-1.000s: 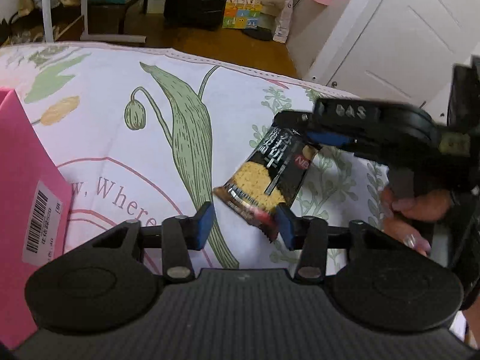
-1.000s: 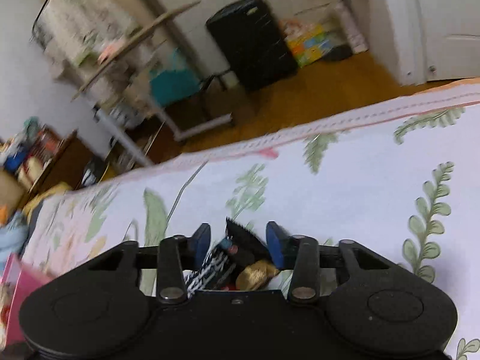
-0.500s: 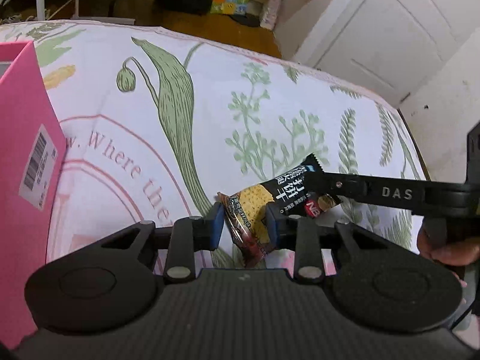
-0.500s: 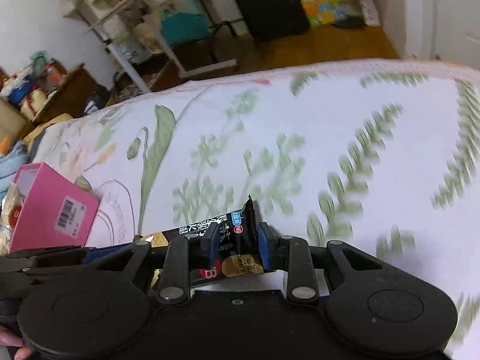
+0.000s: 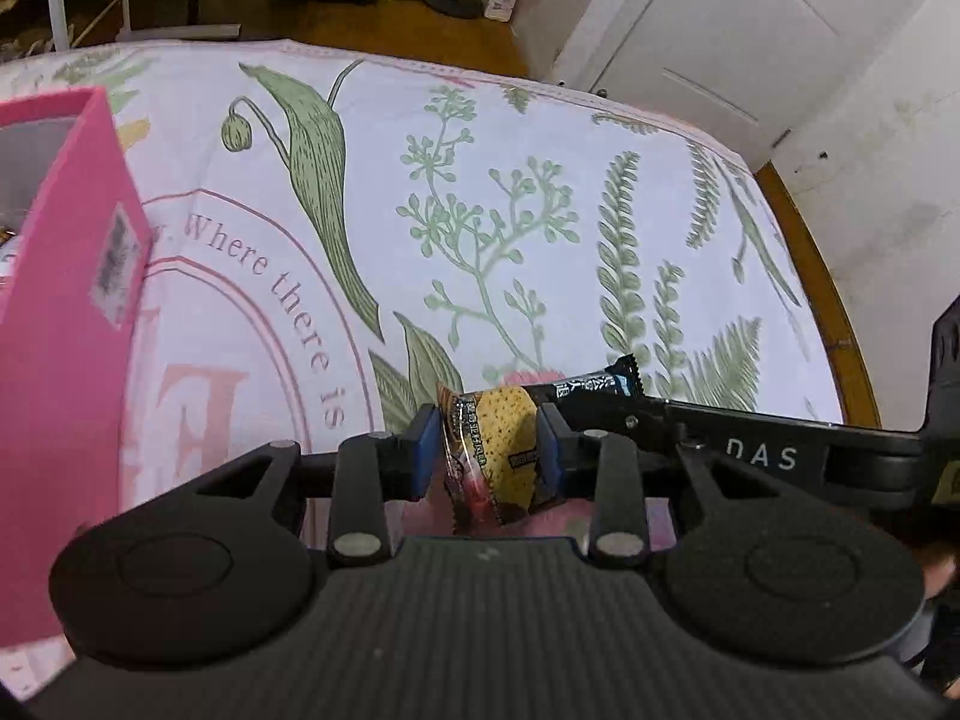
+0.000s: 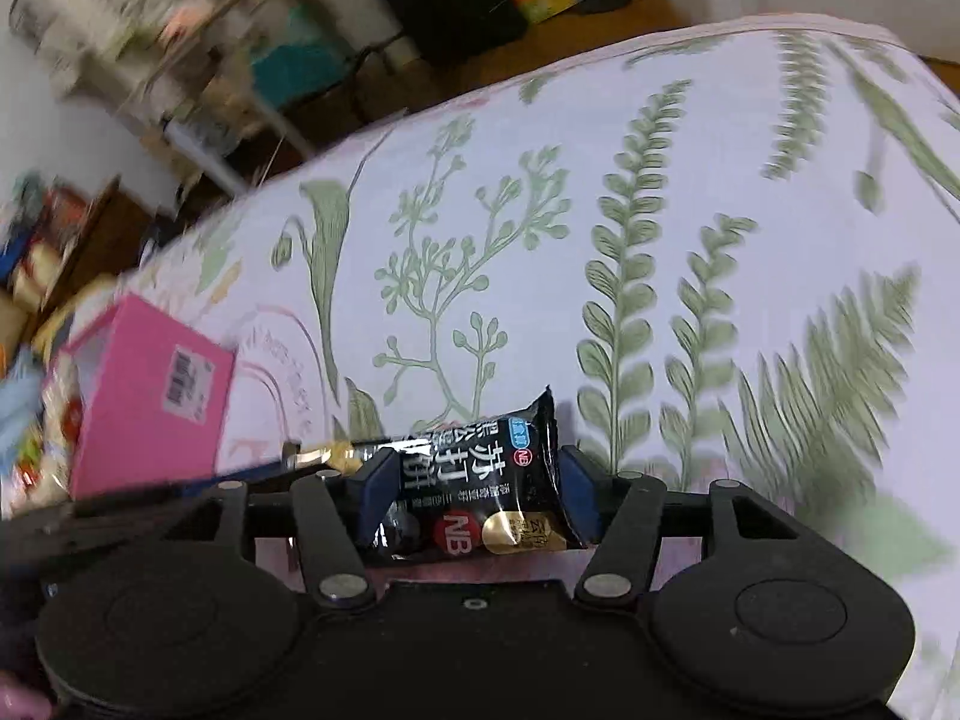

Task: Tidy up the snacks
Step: 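Carry the small black pack into the pink box and open both tools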

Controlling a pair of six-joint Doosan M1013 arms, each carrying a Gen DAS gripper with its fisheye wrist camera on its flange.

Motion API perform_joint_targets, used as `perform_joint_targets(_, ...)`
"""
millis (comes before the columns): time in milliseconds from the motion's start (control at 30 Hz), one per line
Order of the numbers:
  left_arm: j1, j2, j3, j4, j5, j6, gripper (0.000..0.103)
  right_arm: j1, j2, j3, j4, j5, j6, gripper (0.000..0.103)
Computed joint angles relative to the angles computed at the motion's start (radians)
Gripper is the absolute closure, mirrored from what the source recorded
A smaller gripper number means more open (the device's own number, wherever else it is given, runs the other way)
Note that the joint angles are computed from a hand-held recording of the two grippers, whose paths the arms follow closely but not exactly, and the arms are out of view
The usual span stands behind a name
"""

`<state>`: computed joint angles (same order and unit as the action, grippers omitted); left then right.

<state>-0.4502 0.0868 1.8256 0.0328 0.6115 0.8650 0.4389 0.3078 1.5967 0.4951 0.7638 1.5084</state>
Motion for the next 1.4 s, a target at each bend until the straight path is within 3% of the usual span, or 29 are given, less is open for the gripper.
perform_joint_targets(300,-0.050,-0.107,0.051,0.049,0.065,0.017,0.070,0.035,-0.086,0.048,-0.034,0.038,0.049,0.039)
perform_joint_targets(567,-0.065,-0.199,0.092,0.096,0.097,-0.002,0.070,0.072,-0.138,0.070,-0.029,0.064,0.049,0.039)
perform_joint_targets(800,-0.082,-0.284,0.115,0.252,0.124,-0.107,0.070,0.116,-0.157,0.036,-0.018,0.056,-0.009,0.040)
perform_joint_targets(1167,-0.017,-0.380,0.144,0.466,0.178,-0.279,0.065,0.163,-0.060,-0.125,0.178,0.073,-0.334,0.052)
perform_joint_targets(1267,-0.004,-0.382,0.148,0.533,0.198,-0.334,0.065,0.178,-0.001,-0.208,0.181,0.128,-0.383,0.052)
perform_joint_targets(1400,0.042,-0.363,0.155,0.521,0.209,-0.374,0.065,0.193,0.067,-0.286,0.179,0.170,-0.415,0.052)
